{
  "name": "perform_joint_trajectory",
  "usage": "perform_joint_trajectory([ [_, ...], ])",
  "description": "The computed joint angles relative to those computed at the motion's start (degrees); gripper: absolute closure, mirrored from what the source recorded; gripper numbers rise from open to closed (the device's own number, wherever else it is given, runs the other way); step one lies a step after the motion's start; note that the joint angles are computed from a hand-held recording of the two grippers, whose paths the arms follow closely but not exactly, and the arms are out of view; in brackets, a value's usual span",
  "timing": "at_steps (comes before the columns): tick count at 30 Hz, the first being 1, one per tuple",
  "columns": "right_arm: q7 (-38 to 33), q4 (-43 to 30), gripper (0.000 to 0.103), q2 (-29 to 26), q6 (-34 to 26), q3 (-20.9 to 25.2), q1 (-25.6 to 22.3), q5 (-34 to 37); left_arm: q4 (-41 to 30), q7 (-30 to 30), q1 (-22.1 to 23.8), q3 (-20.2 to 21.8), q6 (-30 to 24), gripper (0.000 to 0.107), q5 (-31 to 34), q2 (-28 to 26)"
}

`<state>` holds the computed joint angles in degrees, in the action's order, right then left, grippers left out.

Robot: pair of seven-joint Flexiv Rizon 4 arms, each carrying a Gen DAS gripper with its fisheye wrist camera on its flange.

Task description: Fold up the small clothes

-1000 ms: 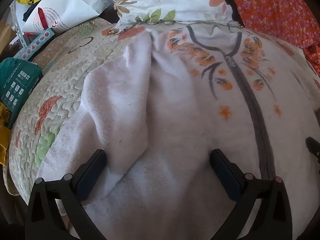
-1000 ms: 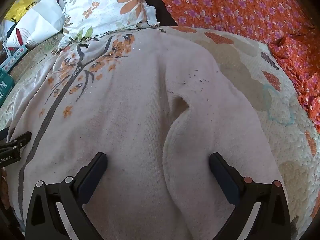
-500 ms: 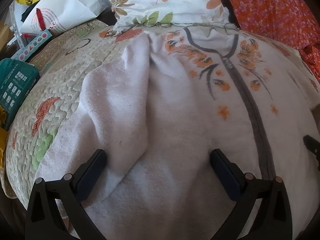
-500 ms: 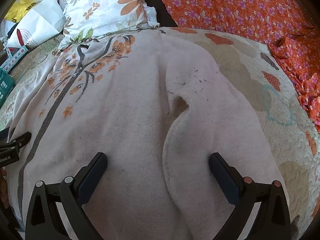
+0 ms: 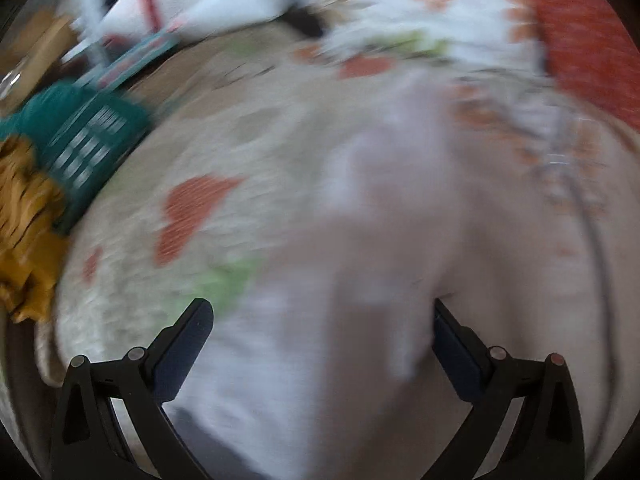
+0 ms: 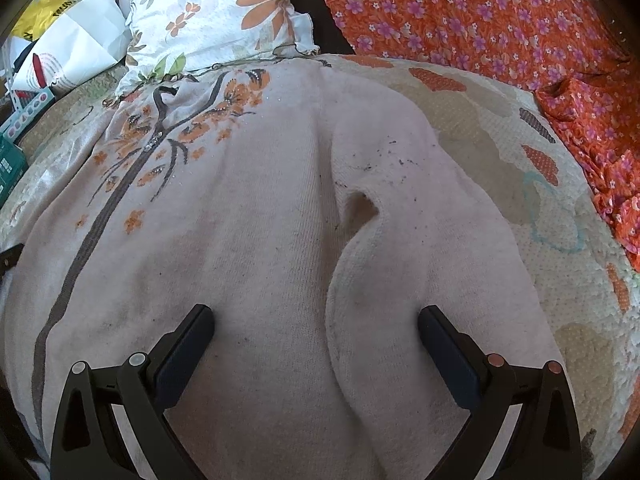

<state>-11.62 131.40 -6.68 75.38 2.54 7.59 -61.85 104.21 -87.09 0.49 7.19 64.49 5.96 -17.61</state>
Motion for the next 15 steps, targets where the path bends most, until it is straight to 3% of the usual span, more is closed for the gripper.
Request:
perform_joint_trajectory([
  [3, 0.35, -0.12, 0.0, -0.07, -0.39, 0.01, 0.02, -0.45, 0.36, -0.5, 2.65, -0.08, 1.93, 0.004, -4.68, -0.71],
  [4, -0.3, -0.21, 0.0, -0.05, -0.89, 0.24, 0.13, 0.37, -0.43, -4.04, 1.49, 2.6, 3.88, 0.004, -1.3, -1.18],
  [8, 0.19, -0.16, 0.0, -0.03, -0.99, 0.04, 0.22, -0.28, -8.94, -23.22, -6.65, 14.61, -0.22, 0.004, 19.54, -3.01],
  [10, -1.43, -0.28, 0.0, 0.03, -1.79, 0.58, 0.39, 1.81, -12.41, -31.15, -8.93, 18.22, -2.79, 0.004, 27.63, -3.59],
  [12, -1.56, -0.26, 0.0, 0.06, -1.73, 0.51, 0.47, 2.0, -11.28, -31.79, -6.8, 17.33, -0.94, 0.004, 27.71, -1.8],
  [15, -1.8, -0.24, 0.0, 0.11, -1.8, 0.49, 0.55, 2.28, -6.16, -25.01, 0.36, 10.32, 5.05, 0.004, 19.74, 0.69],
])
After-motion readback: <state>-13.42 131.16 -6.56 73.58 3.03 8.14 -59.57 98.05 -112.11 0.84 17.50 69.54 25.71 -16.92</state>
